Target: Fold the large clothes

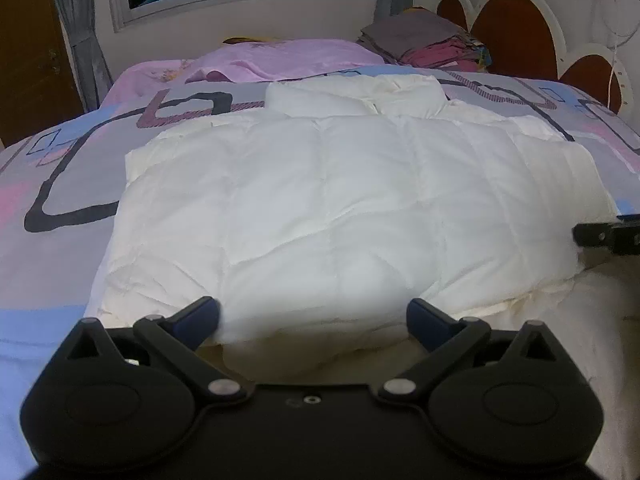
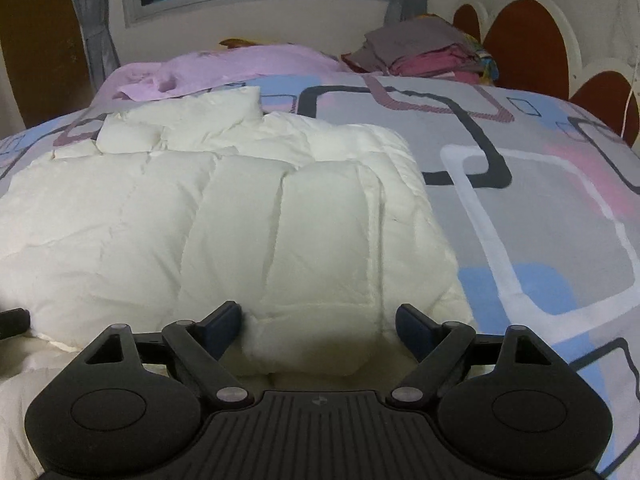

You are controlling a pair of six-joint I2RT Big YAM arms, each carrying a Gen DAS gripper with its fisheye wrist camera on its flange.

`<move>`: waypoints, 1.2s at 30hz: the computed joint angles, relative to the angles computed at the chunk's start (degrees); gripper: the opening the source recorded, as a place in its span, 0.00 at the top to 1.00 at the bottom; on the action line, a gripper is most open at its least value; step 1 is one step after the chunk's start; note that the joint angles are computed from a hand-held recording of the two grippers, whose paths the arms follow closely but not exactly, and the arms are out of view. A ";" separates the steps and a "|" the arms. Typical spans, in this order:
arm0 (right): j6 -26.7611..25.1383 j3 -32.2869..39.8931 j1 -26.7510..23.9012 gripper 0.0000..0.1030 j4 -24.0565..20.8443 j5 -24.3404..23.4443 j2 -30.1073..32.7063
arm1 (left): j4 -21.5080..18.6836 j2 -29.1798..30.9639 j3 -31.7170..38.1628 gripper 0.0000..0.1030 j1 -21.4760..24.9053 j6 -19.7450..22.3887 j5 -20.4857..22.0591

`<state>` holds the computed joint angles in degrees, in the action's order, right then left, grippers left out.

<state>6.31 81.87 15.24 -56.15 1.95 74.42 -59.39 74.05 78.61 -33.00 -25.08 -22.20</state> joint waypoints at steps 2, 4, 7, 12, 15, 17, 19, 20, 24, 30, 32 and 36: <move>0.23 -0.72 -0.31 0.19 1.11 -0.39 -1.30 | 0.15 -0.21 -0.20 0.01 0.20 0.19 0.46; -0.19 -0.39 -0.43 0.19 0.39 -0.45 -1.02 | 0.52 -0.42 -0.68 0.00 0.61 0.50 0.98; -0.37 1.65 -0.42 0.19 -2.89 0.24 1.95 | 0.61 -0.49 -1.35 0.00 1.07 0.52 1.73; -0.33 2.01 -0.33 0.19 -3.06 0.45 3.18 | -0.05 -0.83 -2.10 0.00 1.14 0.83 1.34; -0.06 2.51 -1.00 0.19 -3.79 -0.70 2.80 | -1.09 -1.08 -1.92 0.00 1.29 0.37 1.38; 0.10 1.54 -1.71 0.19 -2.24 -1.02 0.81 | -1.70 -1.85 -2.16 0.00 1.01 -0.75 0.55; -0.20 1.08 -2.67 0.19 -1.05 -2.14 -0.89 | -2.51 -2.89 -2.39 0.00 0.83 -2.34 -0.35; -0.47 0.86 -3.20 0.19 -0.14 -2.81 -1.62 | -2.28 -3.59 -2.73 0.01 0.83 -2.87 -0.77; 0.84 0.25 -6.57 0.23 1.43 -4.71 -4.01 | -1.54 -6.60 -4.61 0.05 0.14 -4.98 -4.01; -0.52 -3.92 -15.52 0.44 -1.49 -10.41 -10.54 | -7.06 -12.61 -8.29 0.04 -3.12 -9.12 -7.29; -1.89 -5.14 -19.09 0.44 -3.34 -14.15 -12.72 | -10.30 -14.70 -9.04 0.04 -4.60 -11.43 -9.32; -6.24 -7.42 -27.39 0.43 -9.28 -23.59 -17.26 | -16.71 -18.92 -10.47 0.02 -8.03 -17.98 -11.92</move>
<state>0.07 74.45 -12.15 -65.43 -21.65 57.16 -76.11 55.13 68.14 -41.03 -43.06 -34.12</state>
